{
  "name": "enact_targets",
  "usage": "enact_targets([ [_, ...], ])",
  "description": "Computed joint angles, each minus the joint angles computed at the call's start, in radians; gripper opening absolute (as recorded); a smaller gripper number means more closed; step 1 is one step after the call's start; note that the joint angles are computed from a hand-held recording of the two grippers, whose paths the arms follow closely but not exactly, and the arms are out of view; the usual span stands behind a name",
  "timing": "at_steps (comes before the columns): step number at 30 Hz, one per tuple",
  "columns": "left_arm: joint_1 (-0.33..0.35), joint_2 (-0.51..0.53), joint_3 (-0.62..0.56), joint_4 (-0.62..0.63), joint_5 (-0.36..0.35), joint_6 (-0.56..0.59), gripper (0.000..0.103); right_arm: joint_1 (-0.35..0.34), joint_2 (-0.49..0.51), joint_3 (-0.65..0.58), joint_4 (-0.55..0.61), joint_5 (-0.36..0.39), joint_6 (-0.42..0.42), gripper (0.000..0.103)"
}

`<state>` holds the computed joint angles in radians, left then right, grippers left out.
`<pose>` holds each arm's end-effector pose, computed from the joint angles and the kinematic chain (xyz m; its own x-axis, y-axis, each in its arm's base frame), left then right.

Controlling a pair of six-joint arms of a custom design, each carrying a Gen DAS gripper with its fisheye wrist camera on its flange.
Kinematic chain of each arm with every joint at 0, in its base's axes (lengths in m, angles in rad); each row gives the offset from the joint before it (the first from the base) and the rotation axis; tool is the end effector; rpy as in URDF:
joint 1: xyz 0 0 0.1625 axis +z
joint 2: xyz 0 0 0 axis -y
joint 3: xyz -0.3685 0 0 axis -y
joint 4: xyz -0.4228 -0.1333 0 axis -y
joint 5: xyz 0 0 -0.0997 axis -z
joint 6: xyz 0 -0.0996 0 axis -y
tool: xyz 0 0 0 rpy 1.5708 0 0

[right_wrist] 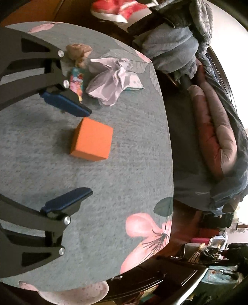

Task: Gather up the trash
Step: 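Grasp the red-white paper cup with the left tool while the right tool grasps the orange cube, then carry the paper cup and orange cube over the wastebasket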

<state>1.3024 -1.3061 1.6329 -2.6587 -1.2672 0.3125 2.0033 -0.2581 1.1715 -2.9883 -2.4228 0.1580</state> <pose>-0.0110 -0.6551 0.3824 -0.8685 0.2663 -0.4180 0.4824 0.6477 -0.5898 0.3605 -0.6416 -0.0874 -0.7986 0.1785 0.5748 -0.2444 0.7766 -0.5807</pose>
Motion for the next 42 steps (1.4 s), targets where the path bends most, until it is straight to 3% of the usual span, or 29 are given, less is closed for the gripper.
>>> enact_targets([
  [4,0.006,-0.003,0.002,0.008,-0.01,-0.006,0.052,-0.003,0.007,-0.015,0.019,0.016,0.005,0.042],
  [5,0.006,-0.004,0.004,0.008,-0.009,-0.007,0.052,-0.002,0.005,-0.013,0.021,0.018,0.002,0.04],
  [7,0.005,-0.007,0.008,0.009,-0.007,-0.009,0.052,0.006,0.006,-0.009,0.018,-0.011,0.0,0.039],
  [20,-0.024,-0.073,0.093,0.029,0.005,-0.026,0.052,0.017,-0.145,0.255,-0.096,0.004,0.079,0.039],
  [28,-0.076,-0.115,0.175,0.058,0.018,-0.044,0.052,0.032,-0.251,0.446,-0.194,-0.002,0.13,0.039],
  [42,-0.171,-0.138,0.266,0.076,0.012,-0.049,0.052,0.031,-0.378,0.658,-0.312,-0.015,0.182,0.039],
])
